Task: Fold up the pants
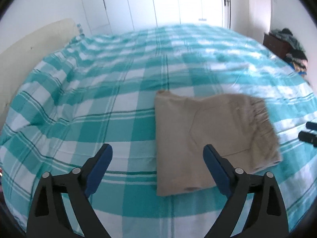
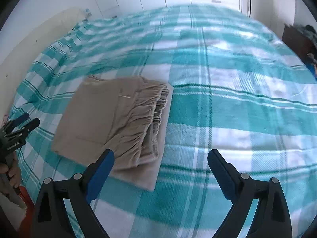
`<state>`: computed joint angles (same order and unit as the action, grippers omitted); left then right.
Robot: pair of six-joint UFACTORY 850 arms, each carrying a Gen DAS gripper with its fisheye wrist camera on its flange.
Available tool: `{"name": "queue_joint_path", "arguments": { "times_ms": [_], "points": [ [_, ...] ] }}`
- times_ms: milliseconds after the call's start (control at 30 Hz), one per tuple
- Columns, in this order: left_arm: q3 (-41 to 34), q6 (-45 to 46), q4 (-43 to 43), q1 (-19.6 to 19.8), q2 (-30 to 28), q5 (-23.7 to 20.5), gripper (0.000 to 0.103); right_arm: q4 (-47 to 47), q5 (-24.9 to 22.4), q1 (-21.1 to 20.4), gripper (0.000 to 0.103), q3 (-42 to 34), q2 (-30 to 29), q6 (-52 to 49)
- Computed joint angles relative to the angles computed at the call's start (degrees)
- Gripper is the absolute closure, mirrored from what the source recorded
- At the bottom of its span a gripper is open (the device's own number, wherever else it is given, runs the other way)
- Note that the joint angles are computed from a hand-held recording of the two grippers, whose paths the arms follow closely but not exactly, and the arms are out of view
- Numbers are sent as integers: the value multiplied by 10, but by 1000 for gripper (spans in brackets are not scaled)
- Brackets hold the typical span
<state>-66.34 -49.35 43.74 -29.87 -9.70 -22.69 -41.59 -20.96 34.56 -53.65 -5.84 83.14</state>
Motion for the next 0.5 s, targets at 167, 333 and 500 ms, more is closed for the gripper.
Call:
{"name": "queue_joint_path", "arguments": {
  "times_ms": [167,333,500],
  "points": [
    [17,1,-10,-18,52,-7,8,-142,-84,75,0,6,45,157],
    [44,-40,21,-37,108,-21,3,-173,-169,144,0,-12,68,182],
    [72,-123,101,-68,150,-88,1,-169,-240,201,0,-32,71,174]
  ]
}}
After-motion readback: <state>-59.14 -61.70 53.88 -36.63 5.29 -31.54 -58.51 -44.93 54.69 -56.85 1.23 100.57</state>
